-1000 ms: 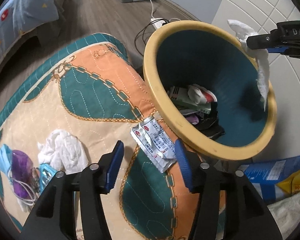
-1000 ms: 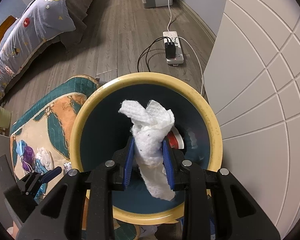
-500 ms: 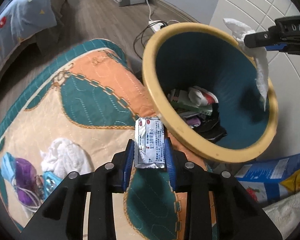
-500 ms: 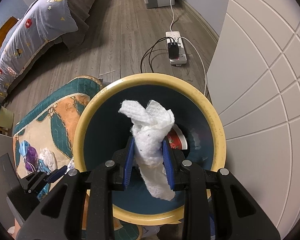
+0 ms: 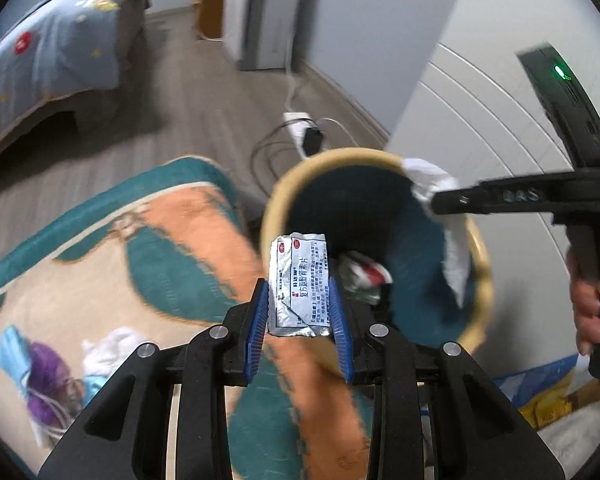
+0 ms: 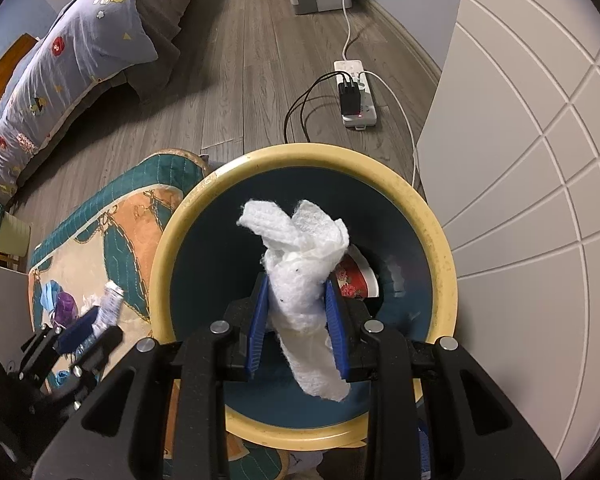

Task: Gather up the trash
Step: 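Carry the white tissue and medicine box over the bin with both tools, then open both tools to drop the tissue and box into the bin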

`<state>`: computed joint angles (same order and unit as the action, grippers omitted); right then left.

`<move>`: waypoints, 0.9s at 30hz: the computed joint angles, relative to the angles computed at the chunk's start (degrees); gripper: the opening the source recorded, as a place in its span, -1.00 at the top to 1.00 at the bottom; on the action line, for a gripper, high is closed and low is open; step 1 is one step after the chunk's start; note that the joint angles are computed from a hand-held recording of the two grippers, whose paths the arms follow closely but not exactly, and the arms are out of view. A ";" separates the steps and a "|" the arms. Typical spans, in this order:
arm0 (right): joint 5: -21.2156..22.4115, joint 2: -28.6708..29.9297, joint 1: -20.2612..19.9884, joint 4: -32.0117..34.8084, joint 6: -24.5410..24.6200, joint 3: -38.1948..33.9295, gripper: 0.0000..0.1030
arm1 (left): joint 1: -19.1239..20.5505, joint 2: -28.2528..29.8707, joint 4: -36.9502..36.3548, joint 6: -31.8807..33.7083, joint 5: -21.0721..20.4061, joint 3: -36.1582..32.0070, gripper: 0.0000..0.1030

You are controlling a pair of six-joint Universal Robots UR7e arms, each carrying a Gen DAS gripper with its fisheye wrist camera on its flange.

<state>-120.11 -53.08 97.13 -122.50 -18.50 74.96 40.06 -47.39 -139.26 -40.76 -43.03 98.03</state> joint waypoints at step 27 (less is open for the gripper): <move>-0.27 -0.24 2.35 -4.11 -1.06 1.78 -0.91 | -1.36 -2.14 5.02 -3.29 5.20 1.01 -0.80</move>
<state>-120.38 -53.31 99.48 -126.61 -19.57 76.75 38.70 -49.53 -134.24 -44.04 -37.83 99.03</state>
